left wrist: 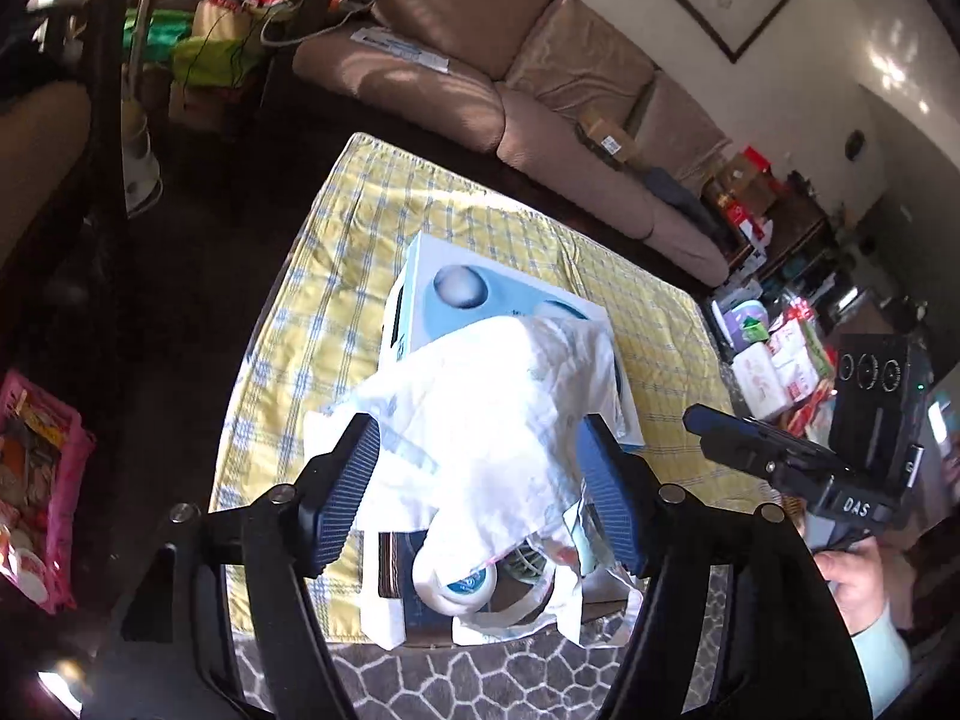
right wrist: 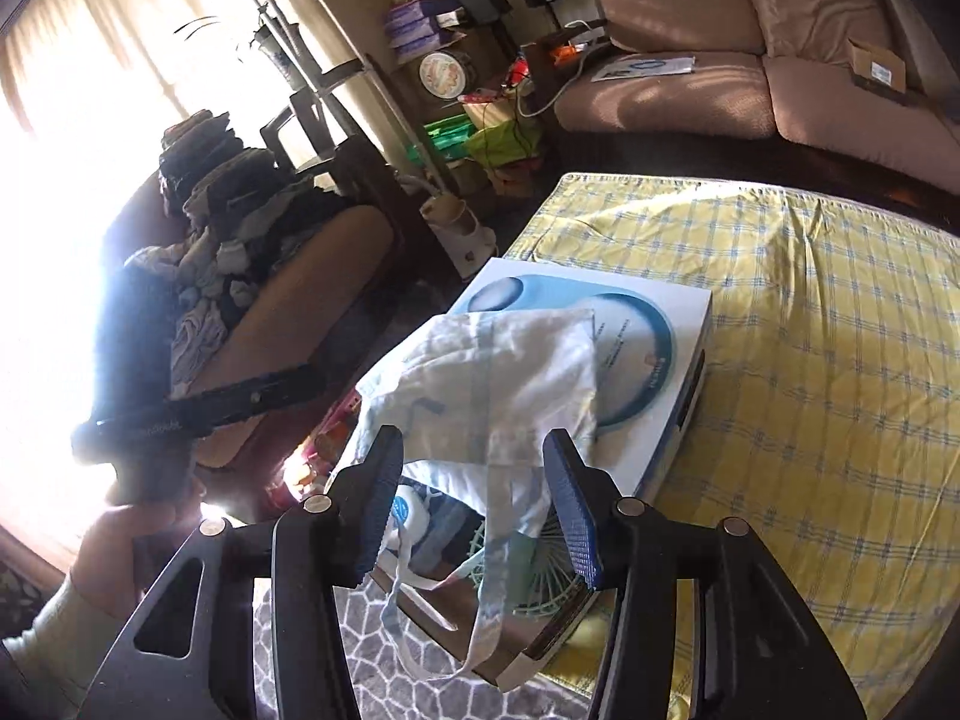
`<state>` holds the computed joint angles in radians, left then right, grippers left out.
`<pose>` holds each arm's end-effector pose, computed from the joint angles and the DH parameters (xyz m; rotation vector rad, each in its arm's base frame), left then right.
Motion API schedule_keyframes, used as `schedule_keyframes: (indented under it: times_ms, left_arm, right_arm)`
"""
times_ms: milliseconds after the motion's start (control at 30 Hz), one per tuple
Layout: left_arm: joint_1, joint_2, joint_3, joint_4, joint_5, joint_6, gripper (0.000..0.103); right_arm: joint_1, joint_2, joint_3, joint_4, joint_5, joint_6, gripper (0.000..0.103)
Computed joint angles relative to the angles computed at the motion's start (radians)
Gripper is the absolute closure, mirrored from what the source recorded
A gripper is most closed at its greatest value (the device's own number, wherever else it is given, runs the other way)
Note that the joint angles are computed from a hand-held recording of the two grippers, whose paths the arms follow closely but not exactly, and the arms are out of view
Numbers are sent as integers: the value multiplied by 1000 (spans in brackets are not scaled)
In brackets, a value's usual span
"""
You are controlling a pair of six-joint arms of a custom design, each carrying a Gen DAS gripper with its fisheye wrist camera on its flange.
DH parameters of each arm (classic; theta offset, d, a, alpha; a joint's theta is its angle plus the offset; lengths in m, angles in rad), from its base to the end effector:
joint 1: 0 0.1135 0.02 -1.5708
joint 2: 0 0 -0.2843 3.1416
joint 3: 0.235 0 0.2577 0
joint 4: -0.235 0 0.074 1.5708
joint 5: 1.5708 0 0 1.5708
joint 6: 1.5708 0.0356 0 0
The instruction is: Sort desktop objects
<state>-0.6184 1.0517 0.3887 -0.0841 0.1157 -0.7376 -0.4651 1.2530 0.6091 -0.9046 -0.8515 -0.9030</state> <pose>0.1554 -0.1156 0.1791 -0.0842 2.4548 -0.7835 0.1638 -0.0522 0.1837 -0.5455 2.3943 0.8457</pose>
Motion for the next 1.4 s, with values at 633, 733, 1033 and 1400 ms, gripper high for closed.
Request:
schedule_keyframes:
  times_ms: [633, 733, 1033, 1400]
  left_arm:
    - [-46, 250, -218, 610, 166, -306, 22]
    - [-1, 338, -242, 738, 215, -335, 21]
    - [11, 452, -212, 869, 198, -358, 88]
    - [2, 26, -2, 272, 172, -149, 94]
  right_arm:
    - [-198, 391, -8, -110, -33, -208, 50]
    - [-194, 395, 17, -137, -55, -207, 49]
    - [-170, 358, -72, -72, -47, -211, 48]
    - [-195, 330, -23, -249, -111, -328, 42]
